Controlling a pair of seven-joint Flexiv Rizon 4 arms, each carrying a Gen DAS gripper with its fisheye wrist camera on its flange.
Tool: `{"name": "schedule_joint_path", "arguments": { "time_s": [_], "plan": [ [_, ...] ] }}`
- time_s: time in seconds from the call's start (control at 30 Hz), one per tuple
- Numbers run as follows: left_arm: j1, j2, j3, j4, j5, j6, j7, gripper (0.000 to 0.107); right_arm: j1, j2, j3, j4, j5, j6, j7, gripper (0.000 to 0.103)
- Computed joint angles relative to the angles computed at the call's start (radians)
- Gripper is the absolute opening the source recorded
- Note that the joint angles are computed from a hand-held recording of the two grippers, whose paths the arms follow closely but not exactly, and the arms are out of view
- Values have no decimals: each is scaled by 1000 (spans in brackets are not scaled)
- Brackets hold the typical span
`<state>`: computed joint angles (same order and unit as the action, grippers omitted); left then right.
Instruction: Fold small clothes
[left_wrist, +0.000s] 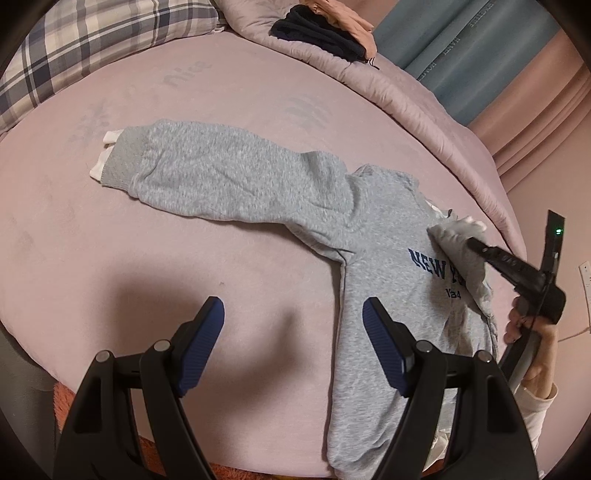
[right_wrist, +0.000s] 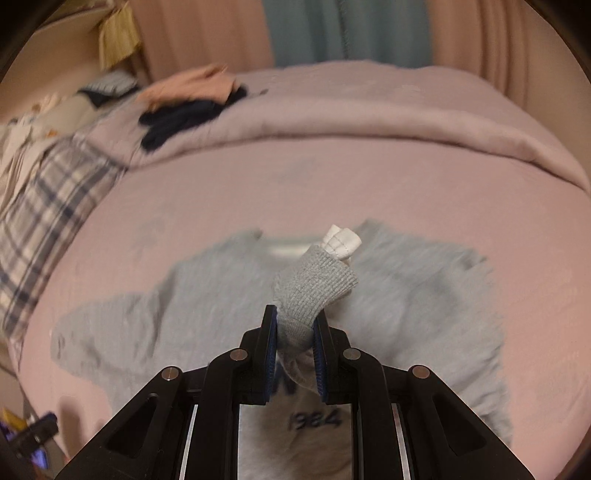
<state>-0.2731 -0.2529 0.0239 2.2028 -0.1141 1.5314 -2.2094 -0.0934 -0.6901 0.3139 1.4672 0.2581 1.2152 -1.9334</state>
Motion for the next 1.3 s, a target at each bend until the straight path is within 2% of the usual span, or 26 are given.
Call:
{"name": "schedule_joint_path", "arguments": {
  "time_s": [0.2, 0.4, 0.47, 0.53, 0.6, 0.67, 0.7, 0.73, 0.87, 0.9, 0.97, 1.0, 1.03, 1.1, 1.17, 1.27, 1.3],
  "plan": [
    [7, -9, -16, -8, -8, -6, 17, 80, 41, 3, -24, 50, -56, -2, -1, 18],
    [7, -16, -24, -20, -17, 1, 29, 86, 15, -20, 21, 5, -27, -109, -37, 19],
    [1, -20, -17, -37, -13, 6, 33, 89, 11, -21, 29, -8, -6, -146, -59, 27],
    [-11, -30, -4, -66, 0, 10, 33, 93, 3, -12, 37, -8, 21, -160, -90, 41],
    [-9, -48, -12, -95, 0, 26, 45, 98, -24, 2, 61, -9, 74, -166, -137, 49],
    [28, -73, -65, -115, -28, 59, 90, 100, -57, 22, 79, -12, 139, -167, -178, 62],
    [69, -91, -122, -126, -55, 77, 130, 100, -73, 32, 83, -12, 172, -162, -195, 70],
    [119, -118, -193, -146, -87, 90, 174, 100, -91, 45, 84, -11, 208, -151, -209, 74],
    [244, -239, -390, -247, -174, 85, 311, 99, -78, 57, 2, -10, 236, -107, -156, 74],
    [239, -282, -403, -299, -198, 60, 352, 98, -69, 51, -24, -9, 227, -86, -128, 74],
    [177, -332, -337, -386, -192, -3, 350, 98, -31, 32, -111, -4, 168, -56, -11, 74],
    [126, -366, -278, -452, -183, -59, 337, 95, -28, 24, -129, -2, 144, -46, 28, 74],
    [99, -388, -252, -487, -196, -88, 350, 93, -26, 12, -147, -2, 121, -38, 66, 74],
    [80, -436, -239, -557, -209, -152, 367, 89, -28, -7, -168, -3, 80, -32, 124, 74],
    [77, -480, -251, -611, -236, -197, 383, 81, -40, -32, -174, -14, 52, -34, 171, 74],
    [83, -519, -281, -652, -278, -215, 411, 61, -76, -62, -142, -31, 28, -44, 201, 74],
    [66, -526, -261, -666, -278, -221, 401, 52, -92, -75, -125, -44, 24, -51, 199, 74]
  ]
}}
